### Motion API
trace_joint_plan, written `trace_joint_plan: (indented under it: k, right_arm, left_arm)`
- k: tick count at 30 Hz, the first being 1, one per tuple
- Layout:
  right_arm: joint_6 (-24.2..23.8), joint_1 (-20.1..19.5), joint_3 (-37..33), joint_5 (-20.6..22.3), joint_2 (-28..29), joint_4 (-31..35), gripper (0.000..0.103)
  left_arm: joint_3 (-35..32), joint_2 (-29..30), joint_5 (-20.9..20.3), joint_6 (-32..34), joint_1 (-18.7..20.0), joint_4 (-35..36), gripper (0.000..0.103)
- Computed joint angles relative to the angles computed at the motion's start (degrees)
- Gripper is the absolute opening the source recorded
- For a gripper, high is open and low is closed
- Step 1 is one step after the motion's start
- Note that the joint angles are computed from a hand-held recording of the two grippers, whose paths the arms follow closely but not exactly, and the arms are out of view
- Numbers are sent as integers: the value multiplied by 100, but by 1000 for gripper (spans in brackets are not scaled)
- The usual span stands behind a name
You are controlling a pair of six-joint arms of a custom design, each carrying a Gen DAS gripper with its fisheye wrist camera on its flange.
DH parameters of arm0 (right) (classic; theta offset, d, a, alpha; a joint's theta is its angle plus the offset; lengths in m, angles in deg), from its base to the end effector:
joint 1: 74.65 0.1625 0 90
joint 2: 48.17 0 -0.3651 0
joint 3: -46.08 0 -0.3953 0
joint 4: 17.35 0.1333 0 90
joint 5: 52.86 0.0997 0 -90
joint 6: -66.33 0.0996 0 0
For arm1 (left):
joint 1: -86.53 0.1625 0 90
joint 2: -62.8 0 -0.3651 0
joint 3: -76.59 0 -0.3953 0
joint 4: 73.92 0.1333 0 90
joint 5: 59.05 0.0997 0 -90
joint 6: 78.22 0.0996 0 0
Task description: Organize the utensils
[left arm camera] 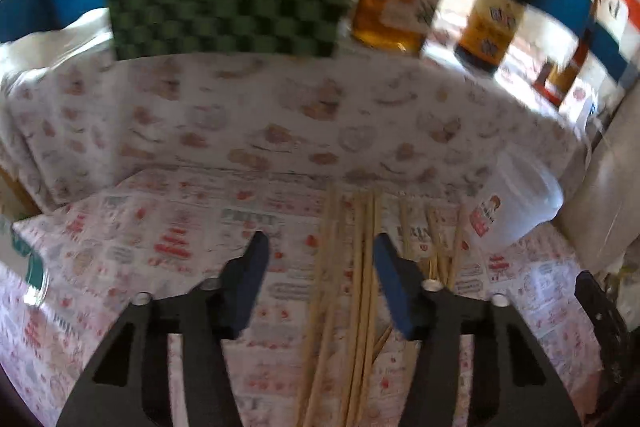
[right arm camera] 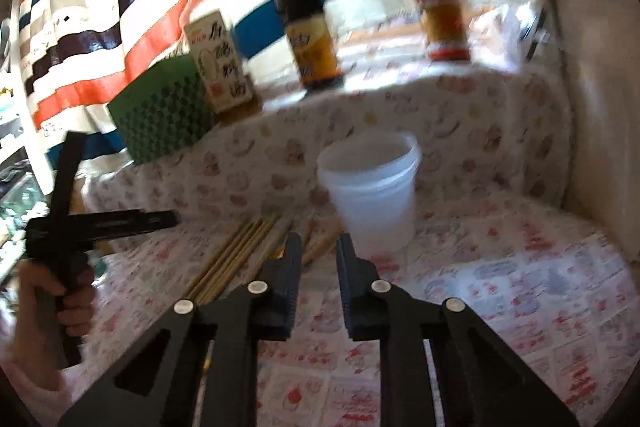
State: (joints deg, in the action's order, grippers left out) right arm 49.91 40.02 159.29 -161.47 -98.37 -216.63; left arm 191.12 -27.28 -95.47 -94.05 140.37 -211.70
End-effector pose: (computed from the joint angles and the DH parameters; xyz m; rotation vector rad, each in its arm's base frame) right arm 0.3219 -0.4576 0.0975 0.7566 -2.5477 1.1610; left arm -0.1075 -0.5089 0.3492 0.1700 2.3066 -0.9360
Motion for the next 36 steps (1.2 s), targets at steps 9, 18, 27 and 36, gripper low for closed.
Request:
trace_joint_plan:
  k: [9, 18, 27, 36]
  right_arm:
    - [451, -214, -69, 178, -213, 768, 17]
    - [434, -164, -234, -288, 4, 803, 17]
    - [425, -147, -302, -461, 103, 727, 17]
    - [481, -161, -318, -457, 89, 880, 17]
  left_arm:
    - [-201, 766, -72, 967, 404, -871, 23]
    - [-487, 1068, -209, 766, 557, -208, 26]
    - [-408, 1486, 231, 557, 518, -764, 25]
    - [-24, 821, -247, 464, 632, -822, 12]
